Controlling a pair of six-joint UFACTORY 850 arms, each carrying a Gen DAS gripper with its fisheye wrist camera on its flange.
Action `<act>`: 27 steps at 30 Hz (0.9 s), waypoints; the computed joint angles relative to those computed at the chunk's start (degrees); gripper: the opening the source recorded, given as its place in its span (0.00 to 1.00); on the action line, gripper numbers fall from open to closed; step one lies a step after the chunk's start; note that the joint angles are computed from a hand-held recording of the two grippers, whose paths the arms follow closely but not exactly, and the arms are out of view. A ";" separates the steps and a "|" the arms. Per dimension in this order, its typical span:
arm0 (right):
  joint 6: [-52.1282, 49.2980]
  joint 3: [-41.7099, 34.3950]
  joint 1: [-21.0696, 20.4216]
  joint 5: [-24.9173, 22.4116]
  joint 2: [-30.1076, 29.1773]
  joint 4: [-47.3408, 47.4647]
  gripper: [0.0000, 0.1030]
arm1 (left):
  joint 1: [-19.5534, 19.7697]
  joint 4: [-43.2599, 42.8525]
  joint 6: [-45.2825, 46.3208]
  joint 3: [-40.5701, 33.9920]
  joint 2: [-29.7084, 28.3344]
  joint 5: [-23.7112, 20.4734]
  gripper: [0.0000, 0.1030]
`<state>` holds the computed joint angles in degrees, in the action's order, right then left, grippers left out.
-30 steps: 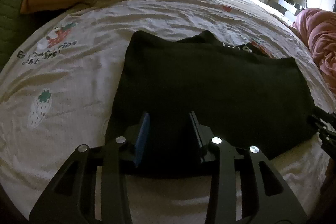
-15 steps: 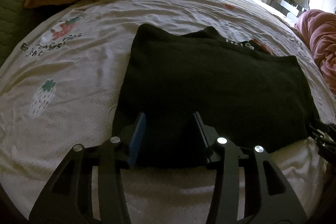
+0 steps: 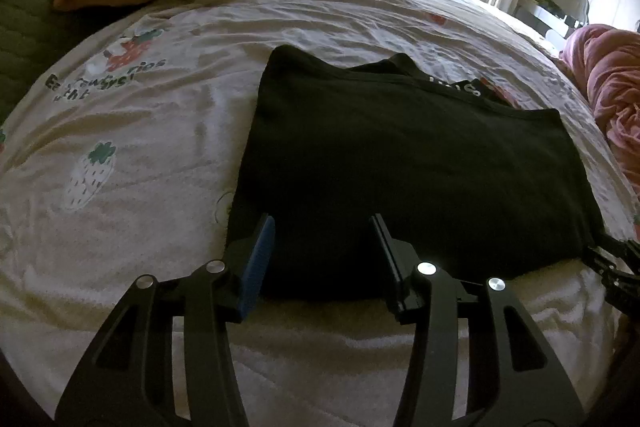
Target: Fold small clothes
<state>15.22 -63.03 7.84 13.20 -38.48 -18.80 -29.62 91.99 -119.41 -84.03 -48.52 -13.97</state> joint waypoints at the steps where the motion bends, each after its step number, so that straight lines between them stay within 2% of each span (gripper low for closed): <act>1: -0.36 0.06 0.06 -0.04 0.05 0.42 0.59 | 0.00 0.06 -0.12 -0.01 0.00 -0.01 0.41; 2: -1.02 0.26 0.16 -0.08 0.21 1.19 0.59 | 0.03 1.42 -1.60 0.36 0.22 0.12 0.42; 4: -1.28 0.47 0.27 -0.13 0.41 1.55 0.62 | -0.06 2.68 -3.04 0.94 0.60 -0.03 0.53; 6: -1.31 0.79 0.44 0.00 0.74 1.65 0.63 | -0.29 0.94 -1.41 1.38 0.87 -1.07 0.59; 14: -3.67 1.80 2.00 1.11 2.10 3.29 0.76 | 0.28 6.87 -8.72 4.79 2.78 -1.05 0.63; 15: -3.88 1.88 2.28 1.29 2.28 3.35 0.78 | 0.36 7.40 -9.35 5.12 2.97 -1.21 0.66; 18: -4.37 2.09 3.18 2.01 2.74 3.13 0.80 | 0.54 8.71 -10.85 5.95 3.46 -1.79 0.68; 20: -5.23 1.95 4.00 2.23 2.83 3.61 0.83 | 0.76 9.34 -11.77 6.45 3.79 -2.15 0.73; 22: -5.97 1.77 4.87 2.44 2.82 4.02 0.84 | 1.04 9.88 -12.79 6.95 4.11 -2.68 0.82; 24: -7.59 1.33 6.09 2.65 2.65 4.94 0.84 | 1.38 10.28 -13.61 7.33 4.36 -2.79 0.83; 27: -9.60 0.09 7.99 2.43 2.03 5.43 0.85 | 2.25 9.79 -14.22 7.48 4.59 -2.56 0.90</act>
